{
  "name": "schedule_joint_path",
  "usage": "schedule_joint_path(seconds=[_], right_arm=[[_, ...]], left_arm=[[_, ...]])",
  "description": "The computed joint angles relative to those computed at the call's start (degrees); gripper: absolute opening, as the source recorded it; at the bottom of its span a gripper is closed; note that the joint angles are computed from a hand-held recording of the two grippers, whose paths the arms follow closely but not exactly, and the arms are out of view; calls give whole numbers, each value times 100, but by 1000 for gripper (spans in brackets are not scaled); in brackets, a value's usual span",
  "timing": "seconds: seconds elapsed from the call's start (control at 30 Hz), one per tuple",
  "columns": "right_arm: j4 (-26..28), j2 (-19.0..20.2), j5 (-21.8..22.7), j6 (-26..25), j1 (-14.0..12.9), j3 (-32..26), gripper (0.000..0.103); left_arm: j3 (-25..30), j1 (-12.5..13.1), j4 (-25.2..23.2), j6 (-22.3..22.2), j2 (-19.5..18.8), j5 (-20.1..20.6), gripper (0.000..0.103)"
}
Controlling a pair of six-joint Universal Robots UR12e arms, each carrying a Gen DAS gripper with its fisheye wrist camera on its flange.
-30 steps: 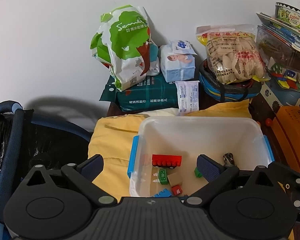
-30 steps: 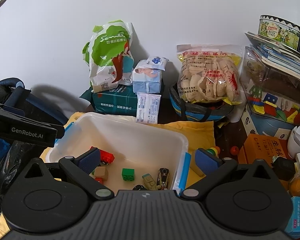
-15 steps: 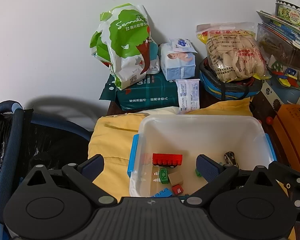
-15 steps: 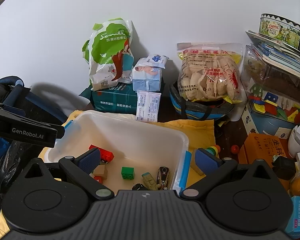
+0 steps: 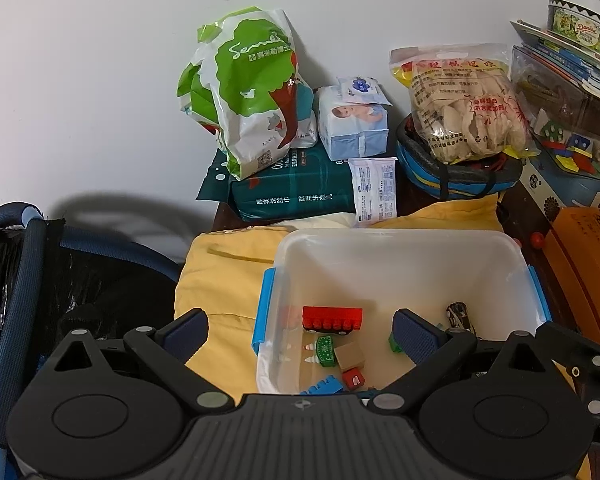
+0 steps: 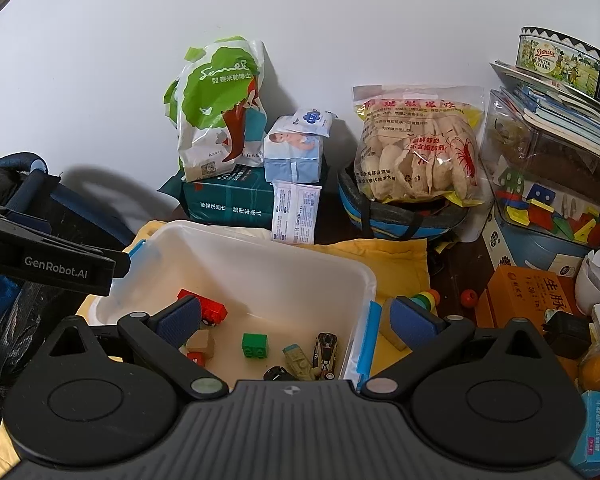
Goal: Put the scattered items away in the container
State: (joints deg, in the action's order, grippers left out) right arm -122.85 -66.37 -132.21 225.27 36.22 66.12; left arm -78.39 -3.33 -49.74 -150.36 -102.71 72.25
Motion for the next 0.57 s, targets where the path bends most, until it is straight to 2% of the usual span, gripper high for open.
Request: schedule_joint_path(seconds=[0.57], right_arm=[[67, 51, 44, -4, 6, -64, 103]], left_arm=[[-76, 51, 57, 20, 33, -170, 100]])
